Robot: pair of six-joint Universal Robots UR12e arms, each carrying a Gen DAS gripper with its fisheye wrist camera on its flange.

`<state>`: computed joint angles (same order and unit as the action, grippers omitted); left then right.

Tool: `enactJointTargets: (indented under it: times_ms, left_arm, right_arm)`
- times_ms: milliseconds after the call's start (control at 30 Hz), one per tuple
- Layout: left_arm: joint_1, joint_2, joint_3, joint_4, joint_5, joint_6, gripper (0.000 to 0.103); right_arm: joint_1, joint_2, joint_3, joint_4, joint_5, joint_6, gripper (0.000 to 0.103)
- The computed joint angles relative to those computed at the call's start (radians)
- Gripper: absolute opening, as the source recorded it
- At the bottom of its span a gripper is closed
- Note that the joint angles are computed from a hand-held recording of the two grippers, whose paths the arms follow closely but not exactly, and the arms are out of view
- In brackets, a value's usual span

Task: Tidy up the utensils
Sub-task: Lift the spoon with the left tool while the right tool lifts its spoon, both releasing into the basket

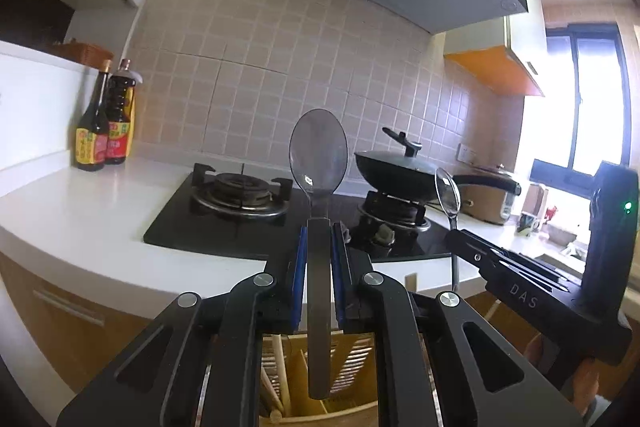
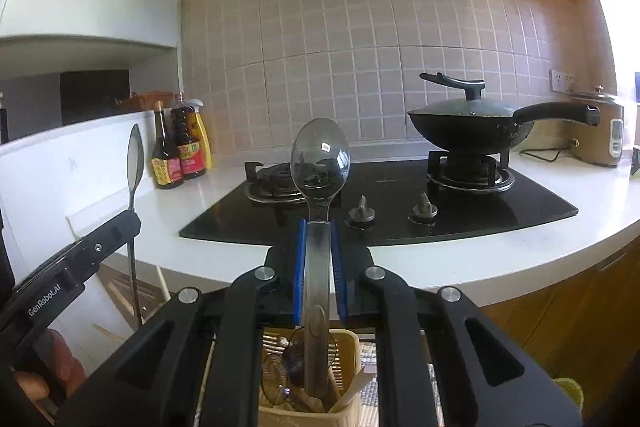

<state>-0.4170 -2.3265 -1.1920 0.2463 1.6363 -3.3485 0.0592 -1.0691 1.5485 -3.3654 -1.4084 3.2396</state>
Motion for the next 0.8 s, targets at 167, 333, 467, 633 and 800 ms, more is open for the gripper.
enactJointTargets:
  times_ms: [167, 333, 467, 633, 800]
  left_arm:
    - [-0.013, -0.032, 0.022, 0.028, 0.057, 0.032, 0.010]
    - [-0.024, -0.045, 0.018, 0.077, 0.110, 0.066, 0.013]
    - [-0.021, -0.032, -0.005, 0.086, 0.103, 0.048, 0.024]
    - [-0.020, 0.000, -0.050, 0.098, 0.102, 0.041, 0.031]
    - [-0.020, 0.062, -0.144, 0.138, 0.083, 0.023, 0.051]
  right_arm:
    - [0.018, 0.020, 0.002, -0.051, -0.071, -0.032, 0.010]
    - [0.009, 0.017, 0.021, -0.049, -0.031, -0.022, 0.011]
    - [-0.009, -0.002, 0.048, -0.036, 0.027, 0.002, 0.019]
    - [-0.023, -0.036, 0.097, -0.051, 0.045, 0.021, 0.033]
    - [-0.034, -0.093, 0.174, -0.078, 0.050, 0.037, 0.036]
